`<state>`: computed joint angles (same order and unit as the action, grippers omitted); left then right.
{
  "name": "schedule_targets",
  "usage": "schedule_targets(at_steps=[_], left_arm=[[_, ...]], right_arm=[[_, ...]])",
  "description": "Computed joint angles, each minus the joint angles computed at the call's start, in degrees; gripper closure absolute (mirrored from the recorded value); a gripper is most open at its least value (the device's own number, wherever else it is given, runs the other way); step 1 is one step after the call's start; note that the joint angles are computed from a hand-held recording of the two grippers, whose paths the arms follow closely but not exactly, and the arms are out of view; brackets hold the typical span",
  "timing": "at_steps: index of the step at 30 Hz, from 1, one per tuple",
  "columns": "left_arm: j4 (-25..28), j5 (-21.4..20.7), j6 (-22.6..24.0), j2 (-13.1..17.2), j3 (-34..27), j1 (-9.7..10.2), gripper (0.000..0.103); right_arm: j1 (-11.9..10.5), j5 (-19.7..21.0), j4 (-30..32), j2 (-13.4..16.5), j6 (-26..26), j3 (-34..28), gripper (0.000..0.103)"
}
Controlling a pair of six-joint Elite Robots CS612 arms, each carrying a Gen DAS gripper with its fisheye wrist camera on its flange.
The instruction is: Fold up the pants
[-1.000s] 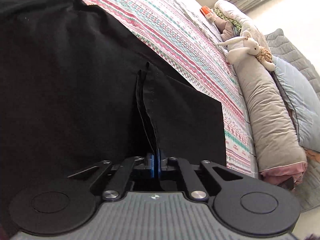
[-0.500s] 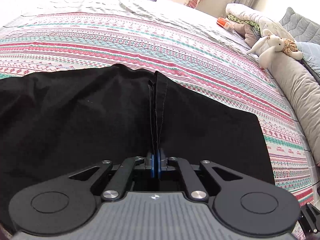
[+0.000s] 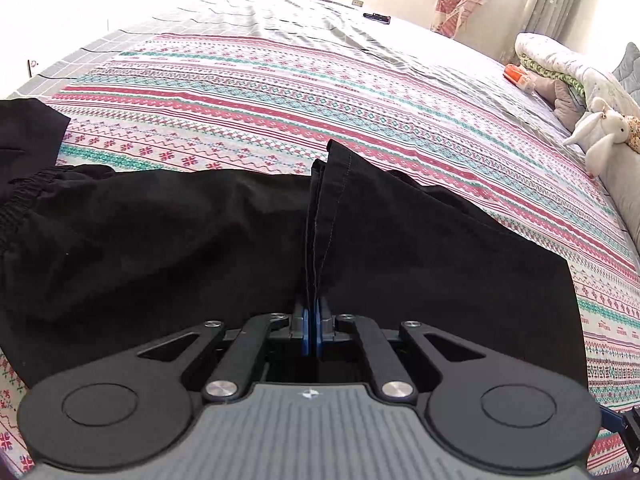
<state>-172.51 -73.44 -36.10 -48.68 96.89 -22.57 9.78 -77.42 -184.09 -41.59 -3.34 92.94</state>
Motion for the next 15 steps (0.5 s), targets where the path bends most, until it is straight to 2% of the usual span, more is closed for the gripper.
schedule_targets(at_steps=[6,11,15], left_arm=[[0.04,5.6,-1.18,-1.57,2.46,1.02,0.077],[0.5,12.25,-1.23,-2.15,3.84,1.37,0.077],[1.34,18.24,-1.18,-2.39,4.74,1.42,0.077]], right_arm=[[0.9,0.63,1.07,0.25,-0.73,-0.75,0.007],[1.48,0.31,1.27,0.38,-0.5,-1.03,0.005],[1.25,1.07,2.92,0.47,2.02,-1.45,0.005]])
